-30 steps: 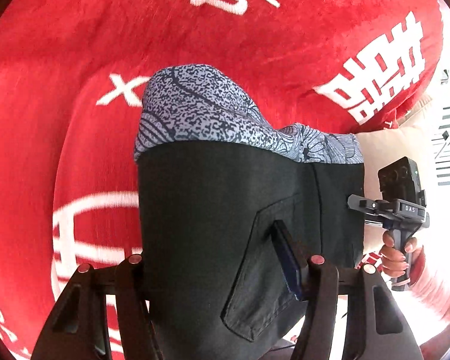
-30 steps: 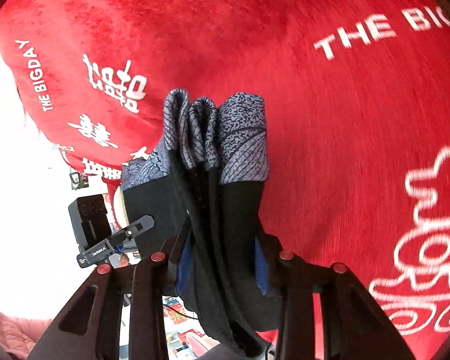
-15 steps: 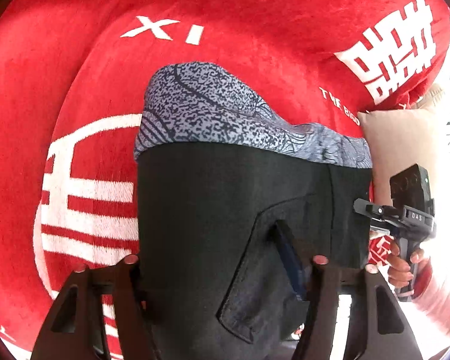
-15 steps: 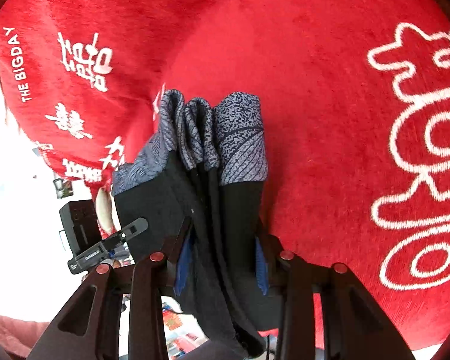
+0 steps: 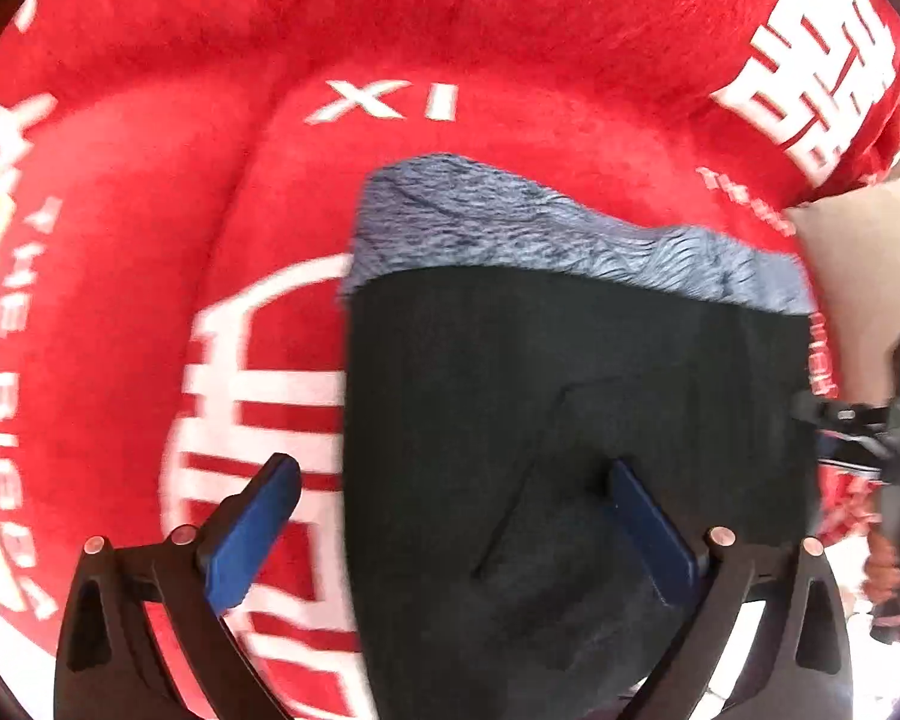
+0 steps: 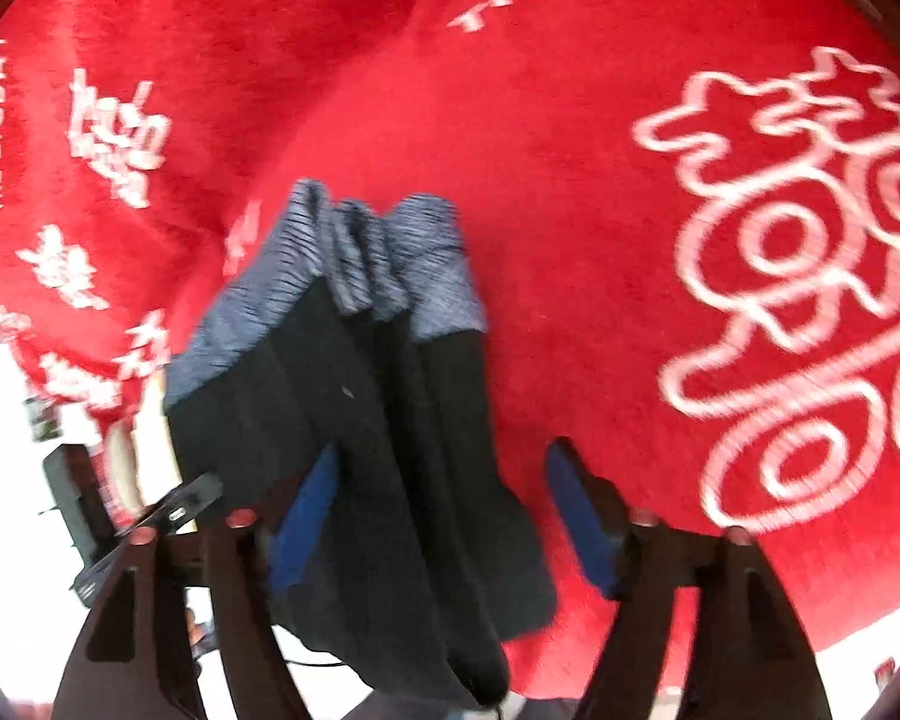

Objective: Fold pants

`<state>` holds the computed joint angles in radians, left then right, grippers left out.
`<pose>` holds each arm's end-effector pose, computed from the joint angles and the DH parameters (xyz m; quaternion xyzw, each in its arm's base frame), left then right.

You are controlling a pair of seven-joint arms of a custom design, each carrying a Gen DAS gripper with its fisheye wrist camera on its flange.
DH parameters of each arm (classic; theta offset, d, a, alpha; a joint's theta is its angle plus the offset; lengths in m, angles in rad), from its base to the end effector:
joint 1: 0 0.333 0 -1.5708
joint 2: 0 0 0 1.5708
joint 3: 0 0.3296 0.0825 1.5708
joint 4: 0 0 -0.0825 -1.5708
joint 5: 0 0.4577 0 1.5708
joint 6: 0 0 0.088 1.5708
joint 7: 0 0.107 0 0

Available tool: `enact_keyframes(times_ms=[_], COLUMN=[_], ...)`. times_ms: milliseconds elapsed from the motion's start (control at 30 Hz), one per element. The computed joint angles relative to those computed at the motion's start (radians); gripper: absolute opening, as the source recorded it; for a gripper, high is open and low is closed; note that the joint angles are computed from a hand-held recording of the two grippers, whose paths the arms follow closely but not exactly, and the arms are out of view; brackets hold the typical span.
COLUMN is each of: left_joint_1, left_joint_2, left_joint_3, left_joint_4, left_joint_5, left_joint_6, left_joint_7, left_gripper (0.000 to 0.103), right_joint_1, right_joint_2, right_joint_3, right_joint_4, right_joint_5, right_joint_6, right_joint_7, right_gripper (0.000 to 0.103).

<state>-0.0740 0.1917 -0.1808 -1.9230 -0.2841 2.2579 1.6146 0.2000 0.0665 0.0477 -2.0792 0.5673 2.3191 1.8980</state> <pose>0.6580 -0.1751 0.3845 0.6530 -0.7422 0.1386 0.0583 0.6180 0.1663 0.3891 -0.5222 0.8191 0.1557 0.1790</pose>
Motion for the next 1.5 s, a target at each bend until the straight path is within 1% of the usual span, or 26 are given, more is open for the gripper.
enact_keyframes(times_ms=[100, 233, 333, 400, 433, 500, 567, 700, 800, 900, 1033, 1267, 1500], left_joint_1=[-0.008, -0.027, -0.036, -0.044, -0.047, -0.054, -0.062, -0.073, -0.077, -0.078, -0.077, -0.076, -0.079], left_joint_2=[-0.035, -0.086, -0.13, -0.158, -0.178, -0.215, -0.254, -0.315, -0.35, -0.371, -0.412, -0.461, -0.488], left_joint_3=[0.006, 0.01, 0.008, 0.005, 0.004, 0.002, -0.001, -0.003, -0.004, -0.002, 0.003, 0.007, 0.003], left_joint_4=[-0.031, -0.069, -0.095, -0.111, -0.122, -0.139, -0.155, -0.17, -0.175, -0.165, -0.173, -0.194, -0.21], left_joint_5=[0.047, 0.138, 0.171, 0.183, 0.184, 0.183, 0.197, 0.208, 0.235, 0.253, 0.258, 0.257, 0.272], left_joint_6=[0.001, -0.015, -0.041, -0.053, -0.06, -0.076, -0.086, -0.104, -0.12, -0.176, -0.207, -0.247, -0.255], left_joint_7=[-0.017, -0.058, -0.074, -0.086, -0.088, -0.09, -0.11, -0.135, -0.157, -0.16, -0.165, -0.17, -0.158], left_gripper=[0.102, 0.102, 0.102, 0.102, 0.102, 0.102, 0.102, 0.102, 0.102, 0.102, 0.102, 0.102, 0.102], right_joint_1=[0.015, 0.037, 0.05, 0.06, 0.066, 0.078, 0.09, 0.115, 0.13, 0.144, 0.163, 0.191, 0.202], right_joint_2=[-0.027, -0.078, -0.104, -0.13, -0.144, -0.164, -0.183, -0.198, -0.217, -0.221, -0.221, -0.215, -0.21], right_joint_3=[0.001, 0.008, 0.018, 0.027, 0.034, 0.043, 0.053, 0.07, 0.076, 0.086, 0.1, 0.113, 0.115], right_joint_4=[-0.002, -0.009, -0.006, -0.013, -0.014, -0.015, -0.012, 0.022, 0.028, 0.052, 0.084, 0.129, 0.159], right_joint_5=[-0.131, -0.342, -0.43, -0.49, -0.527, -0.563, -0.584, -0.607, -0.602, -0.602, -0.621, -0.647, -0.661], right_joint_6=[-0.027, -0.081, -0.126, -0.142, -0.155, -0.172, -0.194, -0.266, -0.285, -0.316, -0.345, -0.394, -0.421], right_joint_7=[0.105, 0.248, 0.315, 0.355, 0.374, 0.391, 0.406, 0.419, 0.424, 0.439, 0.453, 0.457, 0.441], right_gripper=[0.082, 0.084, 0.09, 0.097, 0.103, 0.103, 0.103, 0.103, 0.103, 0.103, 0.103, 0.103, 0.103])
